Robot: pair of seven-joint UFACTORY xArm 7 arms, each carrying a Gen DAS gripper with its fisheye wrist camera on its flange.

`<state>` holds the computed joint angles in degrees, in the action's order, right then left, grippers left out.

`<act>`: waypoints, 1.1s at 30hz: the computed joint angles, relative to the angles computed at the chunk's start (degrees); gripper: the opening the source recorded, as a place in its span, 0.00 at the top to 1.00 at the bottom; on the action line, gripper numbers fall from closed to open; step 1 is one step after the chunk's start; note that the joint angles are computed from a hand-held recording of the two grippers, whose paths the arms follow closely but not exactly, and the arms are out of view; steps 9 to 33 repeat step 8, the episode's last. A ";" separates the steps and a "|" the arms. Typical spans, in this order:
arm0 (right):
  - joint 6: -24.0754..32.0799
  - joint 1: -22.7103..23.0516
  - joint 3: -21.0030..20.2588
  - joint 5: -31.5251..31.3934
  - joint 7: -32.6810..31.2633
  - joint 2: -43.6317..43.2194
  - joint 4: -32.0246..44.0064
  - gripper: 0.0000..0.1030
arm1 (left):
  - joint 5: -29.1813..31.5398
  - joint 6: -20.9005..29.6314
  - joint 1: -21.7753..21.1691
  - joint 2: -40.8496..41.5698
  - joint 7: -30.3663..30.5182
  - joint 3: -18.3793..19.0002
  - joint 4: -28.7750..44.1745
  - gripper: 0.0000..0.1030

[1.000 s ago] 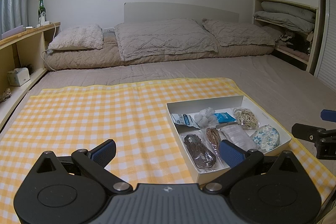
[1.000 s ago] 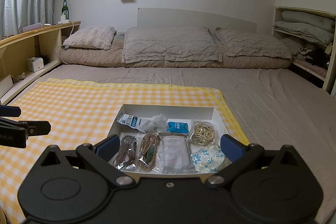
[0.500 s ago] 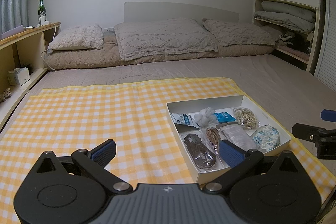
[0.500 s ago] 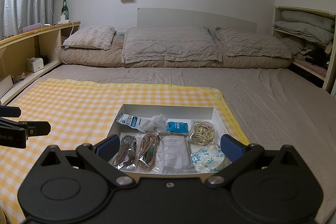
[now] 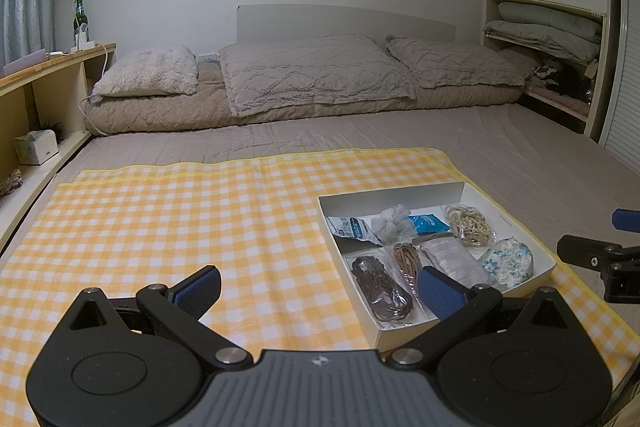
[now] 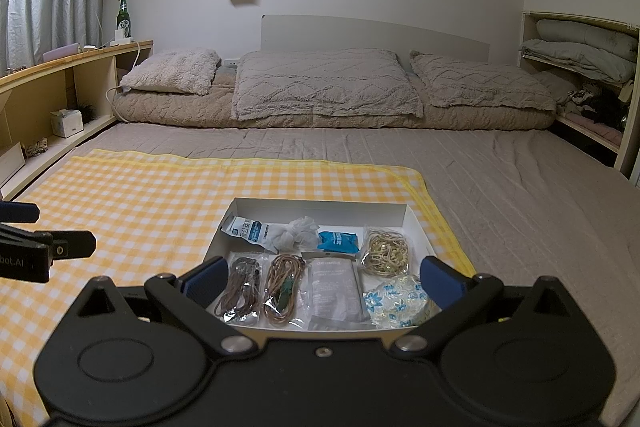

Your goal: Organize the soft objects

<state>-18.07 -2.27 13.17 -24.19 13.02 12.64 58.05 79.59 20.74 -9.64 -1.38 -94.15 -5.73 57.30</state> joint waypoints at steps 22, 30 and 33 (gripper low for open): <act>0.00 0.13 -0.12 -0.01 0.00 -0.04 -0.02 0.00 | -0.68 0.17 -0.04 -0.16 0.17 -0.05 -0.21 0.00; 0.00 0.13 -0.12 -0.01 0.00 -0.04 -0.02 0.00 | -0.68 0.17 -0.04 -0.16 0.17 -0.05 -0.21 0.00; 0.00 0.13 -0.12 -0.01 0.00 -0.04 -0.02 0.00 | -0.68 0.17 -0.04 -0.16 0.17 -0.05 -0.21 0.00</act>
